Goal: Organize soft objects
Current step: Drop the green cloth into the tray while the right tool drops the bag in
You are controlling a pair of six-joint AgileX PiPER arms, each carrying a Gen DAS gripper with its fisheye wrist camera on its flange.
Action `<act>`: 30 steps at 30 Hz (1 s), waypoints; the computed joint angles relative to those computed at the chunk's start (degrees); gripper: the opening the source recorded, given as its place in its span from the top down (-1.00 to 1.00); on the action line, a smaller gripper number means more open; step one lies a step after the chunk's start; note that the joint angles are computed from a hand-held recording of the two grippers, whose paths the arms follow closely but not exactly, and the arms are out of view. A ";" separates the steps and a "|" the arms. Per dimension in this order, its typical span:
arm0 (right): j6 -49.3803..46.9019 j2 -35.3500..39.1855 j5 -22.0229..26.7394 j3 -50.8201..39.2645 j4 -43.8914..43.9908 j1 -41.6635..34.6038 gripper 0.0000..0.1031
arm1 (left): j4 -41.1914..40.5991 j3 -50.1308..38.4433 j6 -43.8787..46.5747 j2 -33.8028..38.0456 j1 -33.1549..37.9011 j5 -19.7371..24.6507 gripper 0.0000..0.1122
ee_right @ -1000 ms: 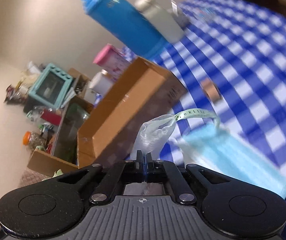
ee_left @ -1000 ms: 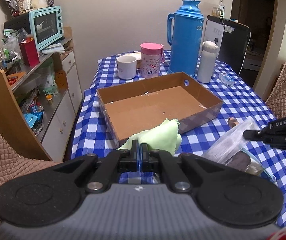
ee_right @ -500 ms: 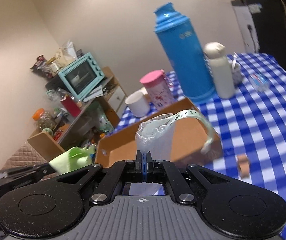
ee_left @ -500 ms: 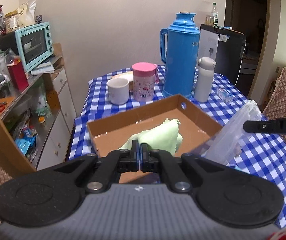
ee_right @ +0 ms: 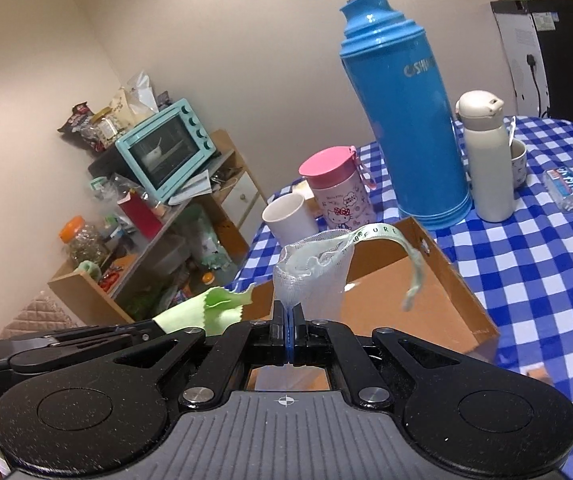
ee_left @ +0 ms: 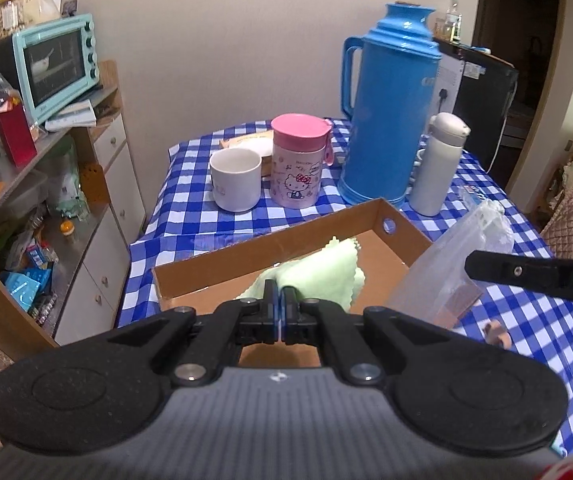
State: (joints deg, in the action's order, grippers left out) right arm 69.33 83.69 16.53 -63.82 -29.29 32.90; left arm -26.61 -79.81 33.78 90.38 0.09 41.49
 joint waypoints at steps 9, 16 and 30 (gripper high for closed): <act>-12.49 6.89 -1.23 -4.43 13.11 -3.69 0.99 | 0.40 -8.49 -3.06 11.75 -0.23 3.90 0.67; -21.63 9.71 -1.99 -5.69 21.82 -5.43 0.98 | -0.92 -7.09 -0.75 13.04 2.10 5.93 0.65; -14.95 12.68 8.87 -9.73 8.38 -1.76 -0.15 | -2.32 -1.81 3.11 8.93 4.32 7.16 0.45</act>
State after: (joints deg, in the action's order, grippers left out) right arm 54.38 96.36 25.40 -73.55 -20.91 31.14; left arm -28.93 -81.62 36.89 99.31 4.41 48.65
